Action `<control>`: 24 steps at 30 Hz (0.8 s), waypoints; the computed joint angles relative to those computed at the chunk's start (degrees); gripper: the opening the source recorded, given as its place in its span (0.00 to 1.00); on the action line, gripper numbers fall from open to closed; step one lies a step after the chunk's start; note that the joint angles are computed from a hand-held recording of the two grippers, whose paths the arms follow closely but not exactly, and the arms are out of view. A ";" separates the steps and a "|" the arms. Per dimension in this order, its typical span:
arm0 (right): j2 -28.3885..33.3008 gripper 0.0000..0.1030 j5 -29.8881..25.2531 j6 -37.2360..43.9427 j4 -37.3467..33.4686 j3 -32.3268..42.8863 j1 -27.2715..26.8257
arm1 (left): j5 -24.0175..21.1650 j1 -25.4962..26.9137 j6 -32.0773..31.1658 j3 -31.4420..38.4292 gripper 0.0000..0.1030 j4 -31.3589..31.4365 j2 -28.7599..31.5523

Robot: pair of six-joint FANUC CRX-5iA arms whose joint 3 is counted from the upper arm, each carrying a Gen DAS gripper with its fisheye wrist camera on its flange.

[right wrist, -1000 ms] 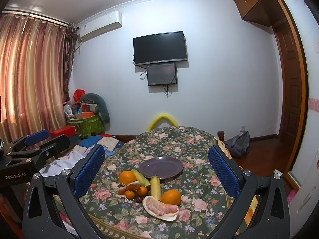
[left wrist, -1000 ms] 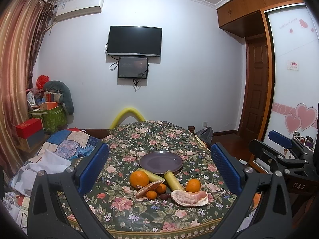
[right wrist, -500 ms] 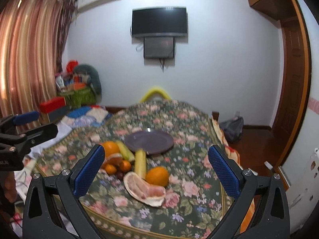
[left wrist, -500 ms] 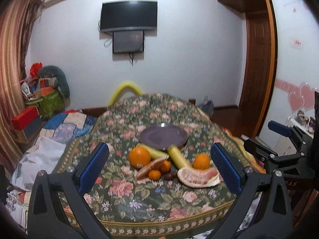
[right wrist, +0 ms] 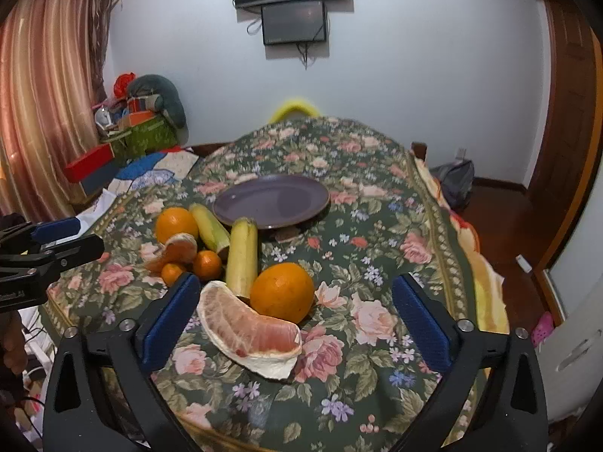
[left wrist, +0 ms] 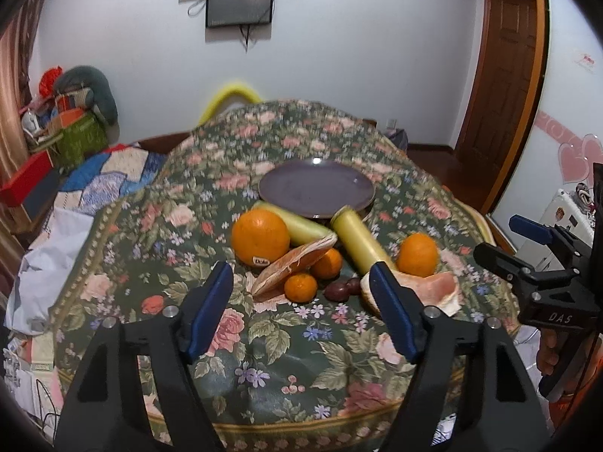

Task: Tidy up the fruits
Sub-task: 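Move both tools down toward the fruit cluster beside the purple plate, then close the left tool on a pink pomelo segment while the right tool closes on an orange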

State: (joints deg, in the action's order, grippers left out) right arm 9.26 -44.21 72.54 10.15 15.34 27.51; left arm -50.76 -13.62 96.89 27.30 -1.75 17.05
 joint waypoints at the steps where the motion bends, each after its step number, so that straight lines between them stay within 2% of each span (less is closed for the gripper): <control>1: 0.65 0.88 -0.63 0.84 -0.90 0.81 -0.23 | -0.74 0.28 -0.48 0.72 0.68 0.62 0.89; 7: 5.30 0.75 -5.74 7.34 -9.56 7.77 -2.40 | -3.96 1.25 -2.47 5.10 0.63 3.24 6.22; 14: 8.33 0.70 -8.65 10.24 -13.44 11.24 -3.32 | -6.47 1.55 -3.38 9.99 0.63 4.51 11.46; 18: 9.91 0.63 -11.03 11.67 -15.67 13.33 -3.96 | -8.68 1.68 -2.16 13.05 0.63 3.82 14.35; 24: 11.57 0.60 -12.91 13.04 -18.55 15.72 -5.01 | -10.40 2.39 0.01 14.93 0.63 4.51 16.77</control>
State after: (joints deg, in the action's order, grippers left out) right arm 20.83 -57.12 85.58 -8.41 31.06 22.50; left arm -61.17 -11.23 96.90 42.23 2.76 33.82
